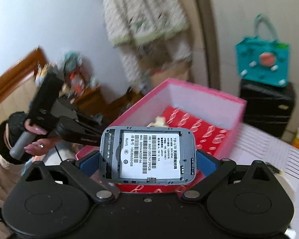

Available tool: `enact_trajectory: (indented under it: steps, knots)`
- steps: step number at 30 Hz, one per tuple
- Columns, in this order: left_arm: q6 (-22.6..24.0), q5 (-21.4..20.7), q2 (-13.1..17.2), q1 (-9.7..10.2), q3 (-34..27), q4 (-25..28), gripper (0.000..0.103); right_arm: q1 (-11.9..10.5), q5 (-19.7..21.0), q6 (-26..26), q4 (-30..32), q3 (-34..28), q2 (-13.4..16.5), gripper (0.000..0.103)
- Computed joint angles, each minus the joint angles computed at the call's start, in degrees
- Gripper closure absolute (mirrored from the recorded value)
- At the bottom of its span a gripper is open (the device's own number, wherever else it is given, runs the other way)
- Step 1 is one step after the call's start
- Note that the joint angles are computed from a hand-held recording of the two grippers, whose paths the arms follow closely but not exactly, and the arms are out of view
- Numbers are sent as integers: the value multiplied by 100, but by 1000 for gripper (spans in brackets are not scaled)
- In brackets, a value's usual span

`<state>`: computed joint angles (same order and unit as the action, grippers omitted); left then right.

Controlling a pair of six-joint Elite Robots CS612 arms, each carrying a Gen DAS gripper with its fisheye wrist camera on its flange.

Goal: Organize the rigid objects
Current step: 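Carry the grey device into the box and open the right gripper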

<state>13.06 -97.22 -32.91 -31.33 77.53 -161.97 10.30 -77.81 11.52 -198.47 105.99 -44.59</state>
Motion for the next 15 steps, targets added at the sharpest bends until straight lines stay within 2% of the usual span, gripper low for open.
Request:
enact_trajectory:
  steps: [6,8,11,15]
  knots:
    - [-37,-84,11,28,-39,48,94,-75,699,182,2147,-1068,362,2]
    - [-61,-97,19,29,-32,-1,94,-83,812,283,2648,-1347,484,2]
    - [-139,-169,41,45,-49,-46,94,-84,851,421,3255,-1755,672,2]
    - [-159,-241,63,72,-75,-47,94,-56,744,603,3723,-2097,849,2]
